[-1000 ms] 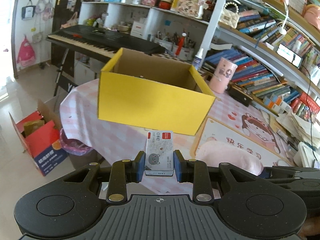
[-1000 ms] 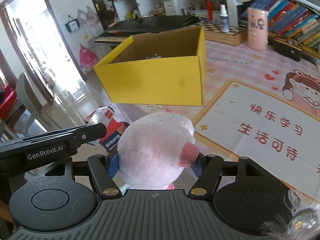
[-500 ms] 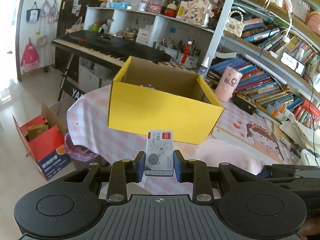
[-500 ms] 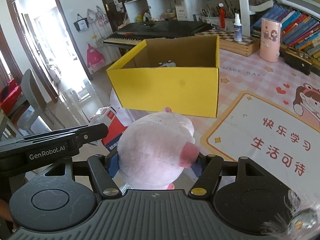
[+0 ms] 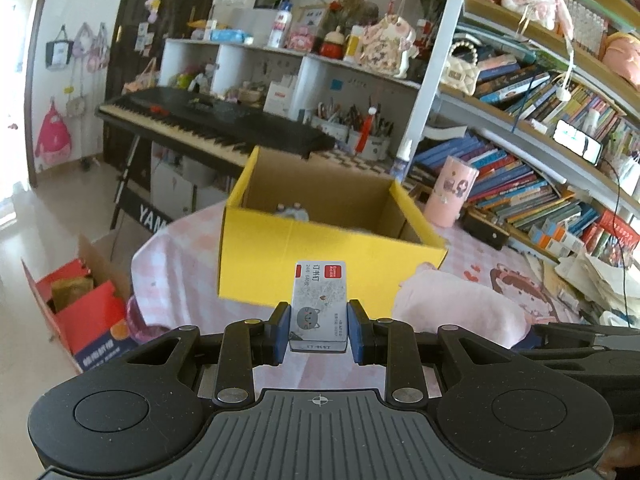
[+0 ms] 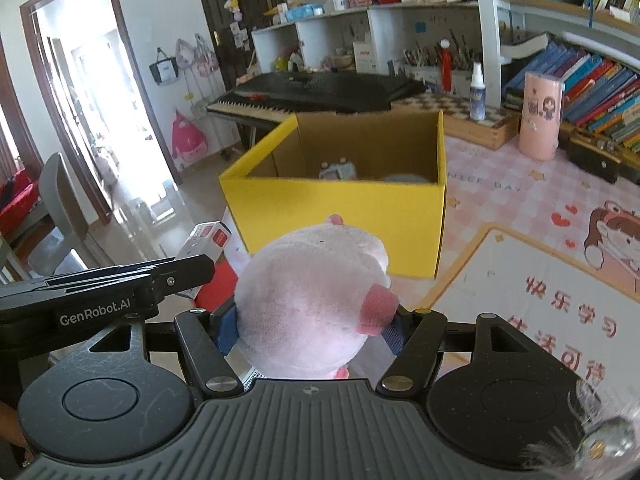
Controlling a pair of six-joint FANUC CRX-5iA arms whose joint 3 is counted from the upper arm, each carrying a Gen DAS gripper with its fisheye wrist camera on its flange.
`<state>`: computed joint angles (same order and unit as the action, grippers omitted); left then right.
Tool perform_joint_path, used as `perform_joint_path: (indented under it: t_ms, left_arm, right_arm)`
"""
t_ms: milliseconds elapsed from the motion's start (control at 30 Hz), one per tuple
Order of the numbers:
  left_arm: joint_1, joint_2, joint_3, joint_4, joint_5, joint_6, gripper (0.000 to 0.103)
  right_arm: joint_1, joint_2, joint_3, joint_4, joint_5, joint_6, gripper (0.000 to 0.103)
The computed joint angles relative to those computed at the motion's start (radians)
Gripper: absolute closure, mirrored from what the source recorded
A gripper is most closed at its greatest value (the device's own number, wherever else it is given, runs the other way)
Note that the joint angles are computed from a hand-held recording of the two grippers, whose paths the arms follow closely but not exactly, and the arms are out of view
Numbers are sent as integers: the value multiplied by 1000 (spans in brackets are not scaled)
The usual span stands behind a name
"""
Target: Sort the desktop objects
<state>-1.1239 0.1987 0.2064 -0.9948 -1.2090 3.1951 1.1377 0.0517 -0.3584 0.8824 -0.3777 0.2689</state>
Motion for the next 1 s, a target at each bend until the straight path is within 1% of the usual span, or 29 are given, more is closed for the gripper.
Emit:
perform_joint_path:
  t_ms: [133, 200, 333, 433, 533, 633, 733, 867, 933, 1000]
  left_arm:
    - [10, -5, 6, -28, 17, -25, 75]
    - [18, -2, 14, -39, 25, -30, 75]
    - [39, 6, 30, -56, 38, -29, 75]
    - [56, 21, 52, -68, 35, -33, 75]
    - [74, 40, 81, -74, 25, -43, 75]
    - [93, 63, 108, -70, 20, -72, 75]
    - [121, 89, 137, -54, 20, -98, 75]
    - [149, 132, 182, -40, 13, -121, 75]
    - [166, 154, 207, -26, 12, -139, 75]
    - [182, 175, 230, -10, 10, -160, 75]
  right_arm:
    - [-43, 0, -17, 181, 38, -116, 37]
    - [-66, 4, -14, 242, 55, -147, 37]
    - [-105, 28, 26, 265, 83, -126, 37]
    - [-136, 56, 60, 275, 119, -101, 37]
    - [-163, 91, 105, 235, 154, -36, 37]
    - [-179, 127, 156, 166, 176, 52, 37]
    - [-187, 166, 219, 49, 182, 186, 37]
    - [-189, 220, 334, -205, 152, 466, 37]
    - [-190, 249, 416, -389, 109, 664, 37]
    - [-196, 275, 487, -534, 67, 821, 37]
